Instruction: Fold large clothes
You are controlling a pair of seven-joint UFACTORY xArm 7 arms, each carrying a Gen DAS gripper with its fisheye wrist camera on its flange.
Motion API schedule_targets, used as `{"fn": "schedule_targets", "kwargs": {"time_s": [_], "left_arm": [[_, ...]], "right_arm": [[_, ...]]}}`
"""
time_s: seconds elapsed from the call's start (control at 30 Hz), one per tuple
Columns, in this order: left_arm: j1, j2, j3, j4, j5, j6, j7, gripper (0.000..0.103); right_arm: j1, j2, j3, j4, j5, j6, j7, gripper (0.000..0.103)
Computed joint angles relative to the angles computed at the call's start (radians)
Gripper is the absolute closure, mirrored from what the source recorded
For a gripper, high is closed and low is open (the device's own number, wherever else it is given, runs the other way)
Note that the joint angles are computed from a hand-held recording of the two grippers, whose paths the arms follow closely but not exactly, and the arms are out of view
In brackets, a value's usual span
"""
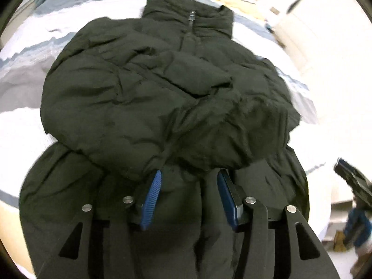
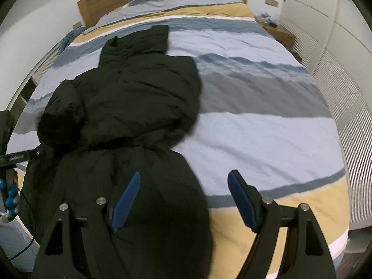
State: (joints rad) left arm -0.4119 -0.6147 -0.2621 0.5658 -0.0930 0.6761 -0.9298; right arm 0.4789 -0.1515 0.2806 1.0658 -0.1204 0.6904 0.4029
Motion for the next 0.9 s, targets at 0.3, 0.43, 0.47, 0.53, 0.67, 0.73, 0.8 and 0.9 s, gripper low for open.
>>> {"fn": "schedule_targets", "kwargs": {"time_s": [0.3,0.43,0.47,0.53,0.67,0.73,0.8,0.9], "left_arm": [[0.134,-0.174,0.141,-0.044,0.071,0.124,0.230,0.051],[0.223,-0.116,0.155,-0.028,0.104,0.088,0.298,0.050],[0.240,-0.094,0.149,-0.025,0.108,0.069,0.300,0.050],[0.265,-0.057,0.143,-0.027,0.112,0.028,0.300,0.049],[0.288,0.016,0.111,-0.038,0.127,-0.028,0.270,0.047],[0.288,0.032,0.084,-0.063,0.140,-0.054,0.237,0.043],[0.295,0.037,0.051,-0.081,0.172,-0.070,0.195,0.038],[0.296,0.033,0.005,-0.102,0.225,-0.079,0.125,0.036]], "right_arm": [[0.172,0.342,0.049,0.386,-0.156,0.008,0.167,0.026],[0.293,0.574,0.019,0.662,-0.197,0.041,0.140,0.026],[0.316,0.613,0.008,0.711,-0.197,0.052,0.127,0.026],[0.363,0.711,-0.010,0.835,-0.192,0.085,0.088,0.026],[0.417,0.796,-0.052,0.927,-0.164,0.135,0.024,0.026],[0.429,0.801,-0.075,0.916,-0.146,0.150,-0.001,0.026],[0.431,0.779,-0.092,0.858,-0.136,0.152,-0.020,0.026],[0.411,0.726,-0.096,0.743,-0.120,0.137,-0.022,0.026]]}}
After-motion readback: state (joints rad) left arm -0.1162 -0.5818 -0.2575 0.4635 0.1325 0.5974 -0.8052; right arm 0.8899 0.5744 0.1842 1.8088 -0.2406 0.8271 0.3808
